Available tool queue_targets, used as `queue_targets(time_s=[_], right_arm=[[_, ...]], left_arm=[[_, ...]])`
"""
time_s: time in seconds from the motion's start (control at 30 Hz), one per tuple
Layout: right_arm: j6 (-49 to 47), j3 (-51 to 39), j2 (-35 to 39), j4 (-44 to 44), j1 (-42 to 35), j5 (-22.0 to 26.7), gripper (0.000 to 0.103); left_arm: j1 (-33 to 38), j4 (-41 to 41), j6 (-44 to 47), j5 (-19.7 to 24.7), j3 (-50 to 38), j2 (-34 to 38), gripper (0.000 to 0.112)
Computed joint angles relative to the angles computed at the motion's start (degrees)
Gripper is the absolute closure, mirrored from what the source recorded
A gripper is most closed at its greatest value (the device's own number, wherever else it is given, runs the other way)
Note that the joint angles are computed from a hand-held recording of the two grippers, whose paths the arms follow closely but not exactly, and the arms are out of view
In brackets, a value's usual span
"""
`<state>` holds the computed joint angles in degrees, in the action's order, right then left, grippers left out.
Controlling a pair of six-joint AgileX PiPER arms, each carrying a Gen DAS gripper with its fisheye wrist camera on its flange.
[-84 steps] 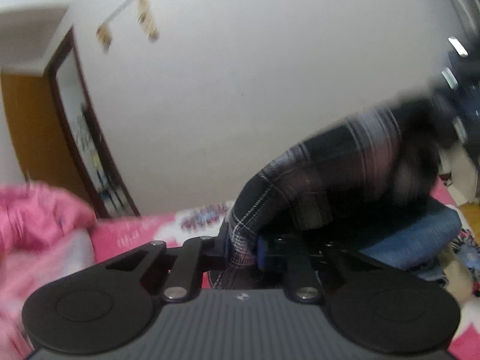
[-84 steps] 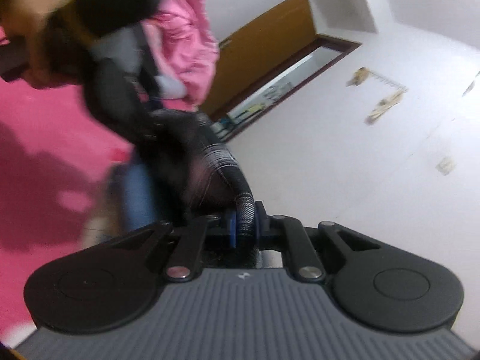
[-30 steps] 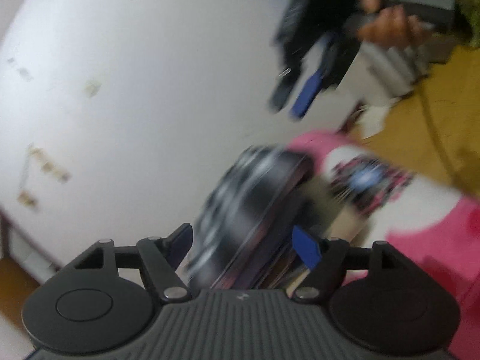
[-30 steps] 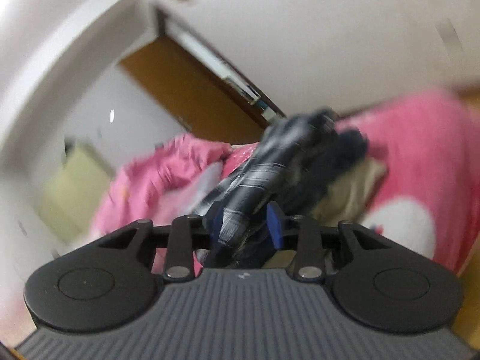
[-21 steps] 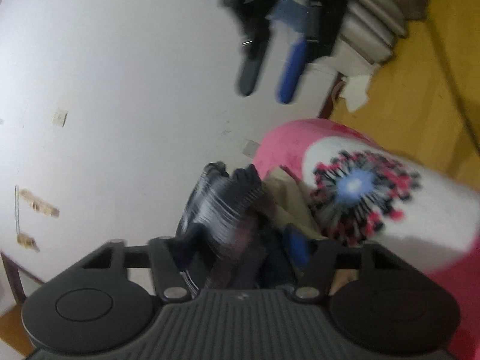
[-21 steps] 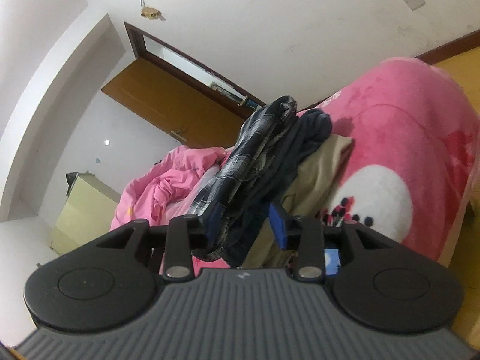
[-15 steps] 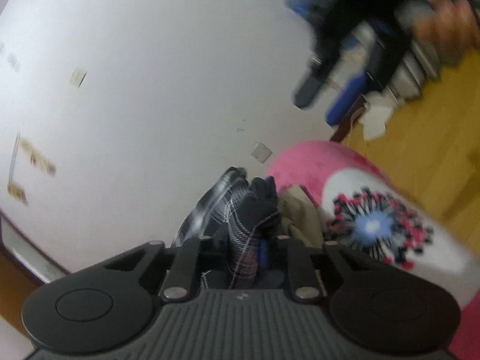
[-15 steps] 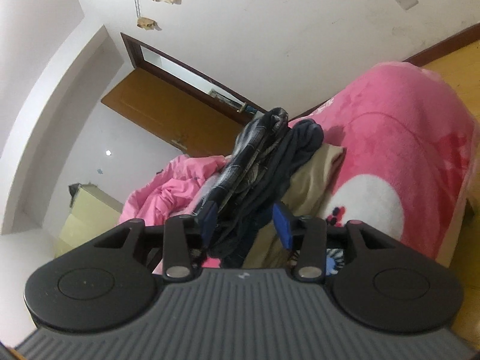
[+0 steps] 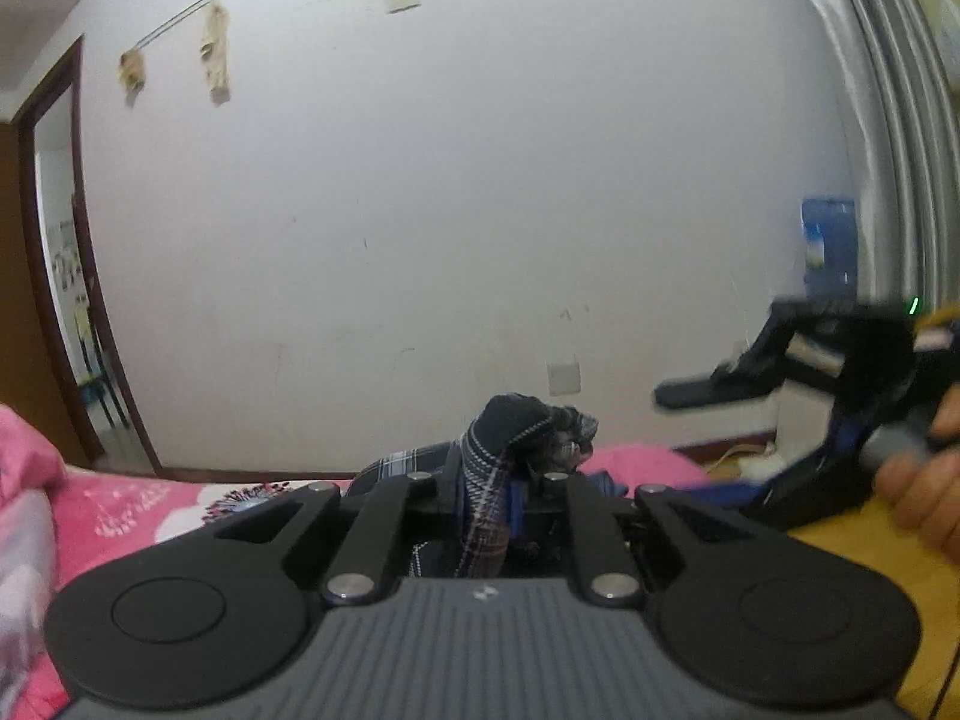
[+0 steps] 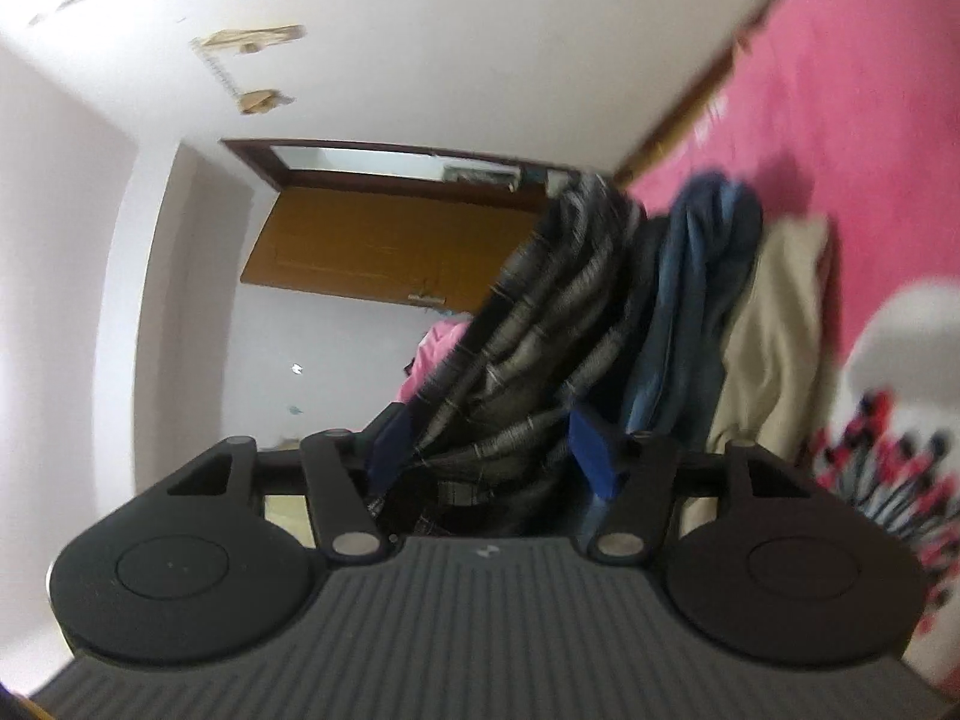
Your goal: Fold clothes
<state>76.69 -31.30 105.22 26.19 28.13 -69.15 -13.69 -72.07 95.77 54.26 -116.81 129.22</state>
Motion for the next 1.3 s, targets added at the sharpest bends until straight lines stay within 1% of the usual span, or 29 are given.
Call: queue_targets(time_s=[0.1, 0.2, 0.3, 0.43, 0.47, 0.53, 0.63, 0.7, 0.77, 0.8, 0.83, 0.87, 0.9, 0.93, 1.0, 1.03, 1.1, 1.2, 1.23, 1.27, 1.3], right_arm=[[2.4, -3.7, 1.8, -3.2, -2.9, 3.4, 0.037], [6.3, -6.7, 3.4, -6.4, -5.7, 6.8, 0.036], [7.1, -9.1, 4.5, -6.4, -7.2, 9.1, 0.036], [10.1, -12.0, 6.7, -8.3, -10.1, 12.6, 0.036], [11.4, -12.6, 7.4, -8.9, -10.6, 13.1, 0.036], [14.0, -13.6, 9.0, -11.3, -11.6, 12.5, 0.036], [14.6, -15.3, 9.5, -13.3, -12.7, 13.4, 0.032], [15.5, -16.9, 9.8, -15.9, -14.1, 14.9, 0.028], [15.9, -18.6, 10.0, -18.3, -15.5, 16.8, 0.028], [15.0, -19.3, 10.0, -18.4, -15.9, 17.8, 0.033], [13.5, -20.0, 9.8, -18.0, -16.2, 19.2, 0.042], [12.1, -20.2, 9.3, -17.8, -16.7, 20.6, 0.071], [11.0, -20.3, 8.6, -18.6, -17.5, 21.9, 0.084], [9.5, -20.4, 7.9, -19.2, -18.2, 22.9, 0.085], [3.2, -21.0, 5.8, -18.4, -18.5, 26.1, 0.088], [0.4, -21.6, 4.7, -18.1, -18.6, 28.6, 0.088], [-6.1, -23.7, 2.5, -17.6, -19.0, 35.1, 0.088], [-14.6, -25.1, 1.2, -17.6, -19.6, 40.4, 0.088], [-14.8, -25.4, 1.1, -18.9, -20.1, 42.3, 0.088], [-12.8, -25.7, 1.3, -21.0, -20.9, 43.8, 0.088], [-10.4, -25.0, 1.3, -23.7, -21.7, 43.4, 0.088]], left_arm=[[0.9, -0.3, -0.2, 1.4, -0.5, 0.0, 0.099], [1.0, -0.8, 0.6, 1.7, 0.3, -0.2, 0.099], [1.2, -1.2, 0.3, 2.2, 0.4, -0.2, 0.099], [0.8, -3.1, 1.8, 1.6, 2.2, -0.1, 0.099], [0.8, -3.3, 2.2, 1.6, 2.6, -0.3, 0.099], [1.0, -3.5, 3.0, 1.8, 3.1, -0.5, 0.099], [1.4, -4.1, 4.3, 2.4, 4.6, -1.1, 0.099], [1.8, -5.0, 5.7, 2.9, 6.5, -1.7, 0.099], [2.3, -5.6, 7.0, 3.4, 7.8, -2.0, 0.099], [2.4, -5.8, 7.8, 3.6, 8.5, -2.2, 0.099], [2.6, -5.9, 8.7, 3.6, 9.1, -2.4, 0.099], [2.7, -6.0, 9.5, 3.7, 9.7, -2.6, 0.099], [2.8, -6.1, 10.5, 3.9, 10.3, -2.8, 0.099], [3.0, -6.1, 11.5, 4.1, 10.9, -3.0, 0.099], [3.1, -6.0, 13.0, 4.5, 11.2, -3.0, 0.099], [3.1, -5.8, 13.3, 4.8, 10.7, -2.8, 0.099], [3.0, -5.6, 14.3, 5.3, 10.4, -2.6, 0.099], [2.9, -5.9, 17.2, 5.3, 12.1, -3.1, 0.099], [2.8, -5.7, 17.9, 5.1, 12.6, -3.2, 0.099], [2.6, -5.2, 18.2, 5.1, 12.7, -3.4, 0.099], [2.5, -5.4, 20.0, 5.2, 13.7, -3.7, 0.099]])
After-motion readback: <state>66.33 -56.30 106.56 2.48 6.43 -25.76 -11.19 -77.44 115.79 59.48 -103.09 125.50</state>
